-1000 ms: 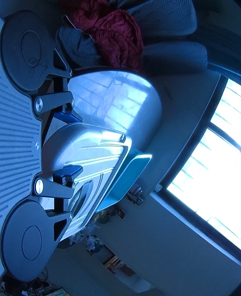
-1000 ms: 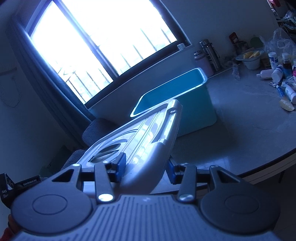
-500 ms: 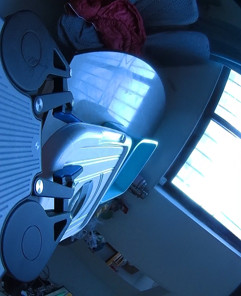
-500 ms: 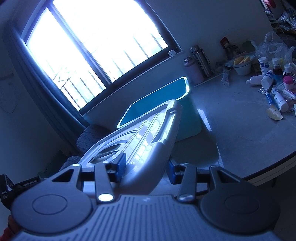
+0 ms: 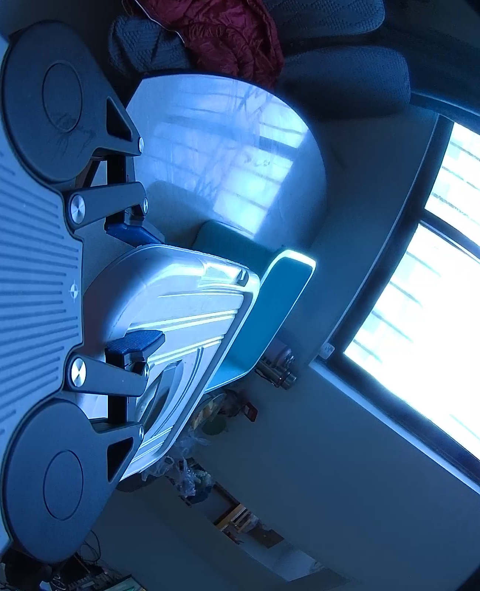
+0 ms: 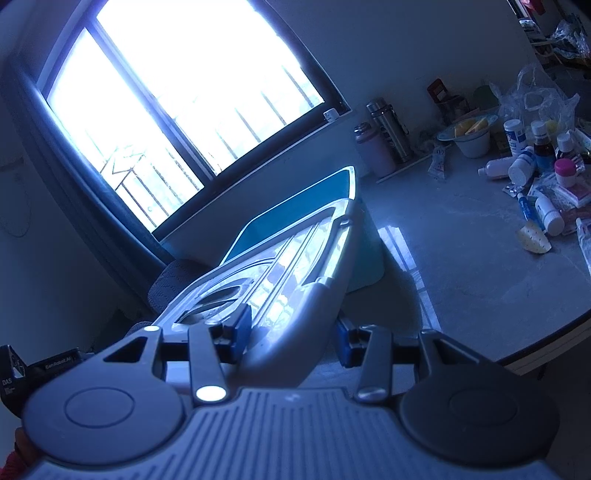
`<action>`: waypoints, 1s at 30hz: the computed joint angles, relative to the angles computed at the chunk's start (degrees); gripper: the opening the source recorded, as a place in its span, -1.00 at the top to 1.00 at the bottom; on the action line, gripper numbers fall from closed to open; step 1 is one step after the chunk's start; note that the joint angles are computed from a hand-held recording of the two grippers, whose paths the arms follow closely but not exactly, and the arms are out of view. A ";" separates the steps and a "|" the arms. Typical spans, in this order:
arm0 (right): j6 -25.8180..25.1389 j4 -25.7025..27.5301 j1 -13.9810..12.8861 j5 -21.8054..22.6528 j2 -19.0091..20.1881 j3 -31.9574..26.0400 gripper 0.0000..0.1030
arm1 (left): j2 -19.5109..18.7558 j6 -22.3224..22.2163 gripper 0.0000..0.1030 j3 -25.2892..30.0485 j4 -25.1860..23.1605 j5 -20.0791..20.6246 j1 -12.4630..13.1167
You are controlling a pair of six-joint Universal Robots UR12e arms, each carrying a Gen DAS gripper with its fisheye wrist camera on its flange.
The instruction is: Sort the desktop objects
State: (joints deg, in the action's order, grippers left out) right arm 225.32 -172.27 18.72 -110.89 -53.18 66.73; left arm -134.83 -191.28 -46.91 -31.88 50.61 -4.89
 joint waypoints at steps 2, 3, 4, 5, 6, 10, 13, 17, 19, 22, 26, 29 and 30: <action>-0.23 -0.44 -0.40 0.37 -0.11 0.27 0.11 | -0.25 -0.06 0.03 0.48 -0.07 0.26 -0.28; -0.28 -0.55 -0.57 0.57 -0.13 0.34 0.11 | -0.43 -0.05 0.03 0.86 -0.18 0.42 -0.42; -0.24 -0.63 -0.75 0.80 -0.14 0.40 0.11 | -0.67 -0.06 0.03 1.32 -0.29 0.59 -0.57; -0.17 -0.81 -0.92 0.97 -0.14 0.51 0.11 | -0.91 -0.09 0.03 1.80 -0.42 0.80 -0.74; -0.15 -1.00 -1.09 1.11 -0.14 0.61 0.11 | -1.19 -0.15 0.03 2.32 -0.55 0.95 -0.91; -0.24 -1.63 -1.82 1.62 -0.25 0.99 0.11 | -2.23 -0.34 0.03 4.30 -1.19 1.36 -1.53; -0.60 -1.65 -2.39 2.04 -0.41 1.14 0.11 | -3.19 -0.66 0.03 6.03 -1.70 1.60 -2.01; -0.62 -2.09 -3.12 2.28 -0.60 1.64 0.11 | -5.10 -0.67 0.03 9.45 -3.22 1.91 -2.70; -0.76 -2.20 -3.42 2.31 -0.55 1.65 0.11 | -6.05 -0.63 0.03 11.29 -4.34 2.09 -2.99; -0.74 -2.49 -3.89 2.55 -0.47 1.68 0.11 | -7.55 -0.55 0.03 14.22 -5.41 2.51 -3.43; -1.02 -2.29 -4.50 3.14 -0.02 0.84 0.11 | -9.91 -0.57 0.03 18.81 -7.34 2.84 -3.86; -1.49 -1.78 -4.90 3.57 0.47 -0.20 0.11 | -11.79 -0.87 0.03 22.51 -8.83 3.06 -4.00; -1.55 -1.66 -5.01 3.72 0.72 -0.65 0.10 | -12.40 -0.99 0.03 23.73 -9.33 3.18 -4.03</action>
State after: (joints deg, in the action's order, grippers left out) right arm 223.77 -173.94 13.72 -107.17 -52.46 66.08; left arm -147.23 -192.27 -23.18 -41.21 53.79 -8.92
